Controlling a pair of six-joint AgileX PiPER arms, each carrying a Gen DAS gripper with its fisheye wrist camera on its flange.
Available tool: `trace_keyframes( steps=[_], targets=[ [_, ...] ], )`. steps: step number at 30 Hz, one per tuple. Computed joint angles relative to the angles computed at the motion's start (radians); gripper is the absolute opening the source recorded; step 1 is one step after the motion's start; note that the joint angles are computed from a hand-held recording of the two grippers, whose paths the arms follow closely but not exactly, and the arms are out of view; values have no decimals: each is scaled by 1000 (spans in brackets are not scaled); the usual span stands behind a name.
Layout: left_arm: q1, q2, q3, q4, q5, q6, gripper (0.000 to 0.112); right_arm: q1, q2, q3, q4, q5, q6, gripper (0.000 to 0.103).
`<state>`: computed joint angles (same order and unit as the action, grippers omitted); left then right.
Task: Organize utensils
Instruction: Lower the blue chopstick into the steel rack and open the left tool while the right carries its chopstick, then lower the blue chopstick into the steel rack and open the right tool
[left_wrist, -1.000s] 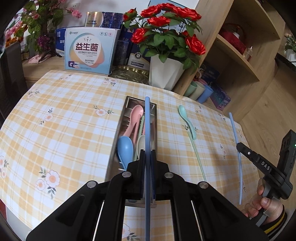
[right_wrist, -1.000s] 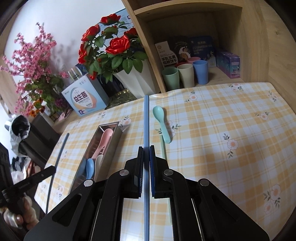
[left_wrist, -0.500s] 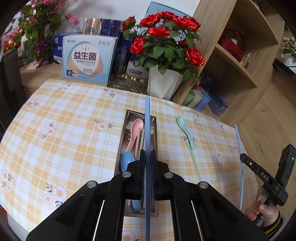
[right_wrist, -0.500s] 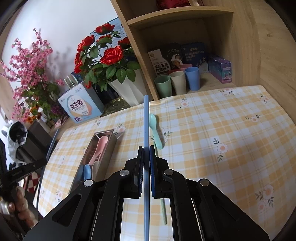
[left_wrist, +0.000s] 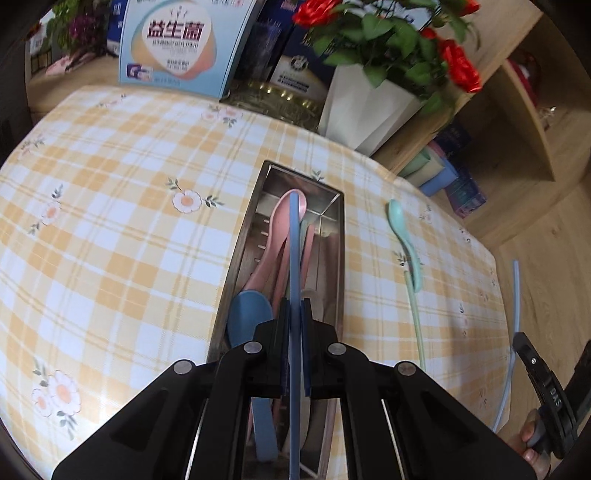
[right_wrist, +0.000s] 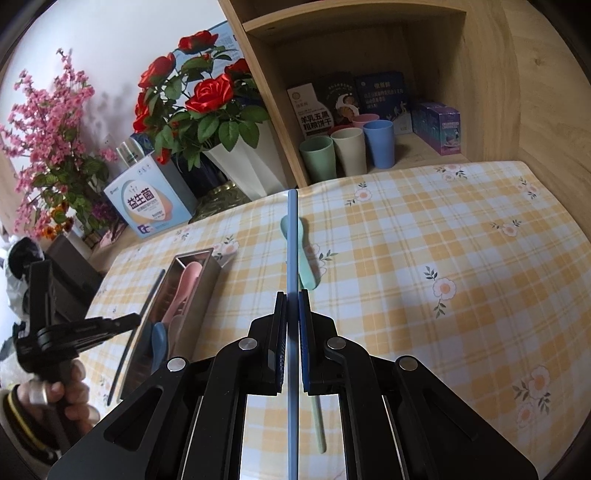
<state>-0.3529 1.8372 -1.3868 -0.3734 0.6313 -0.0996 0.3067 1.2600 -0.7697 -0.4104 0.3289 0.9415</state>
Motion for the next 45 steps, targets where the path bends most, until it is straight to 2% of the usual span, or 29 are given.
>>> trace_keyframes(
  steps=[6, 15, 24, 30, 37, 40, 42, 45],
  targets=[
    [5, 73, -48, 17, 33, -34, 6, -28, 35, 1, 47, -25, -45, 6],
    [-12, 113, -89, 24, 79, 15, 6, -53, 58, 12, 178, -57, -157, 6],
    [-14, 158, -159, 81, 109, -8, 6, -60, 40, 19, 184, -58, -158, 6],
    [-33, 99, -143, 127, 90, -5, 8, -76, 27, 32, 248, -60, -213, 6],
    [-76, -53, -70, 292, 48, -45, 44, -47, 7, 29, 221, -41, -160, 6],
    [-92, -130, -32, 343, 25, -60, 67, -23, -11, 14, 148, -16, -89, 6],
    [-105, -184, -5, 393, 9, -97, 92, -4, -30, 0, 93, 10, -27, 6],
    [-118, -257, 35, 449, -20, -131, 97, 41, -52, -32, -9, 63, 71, 6]
  ],
)
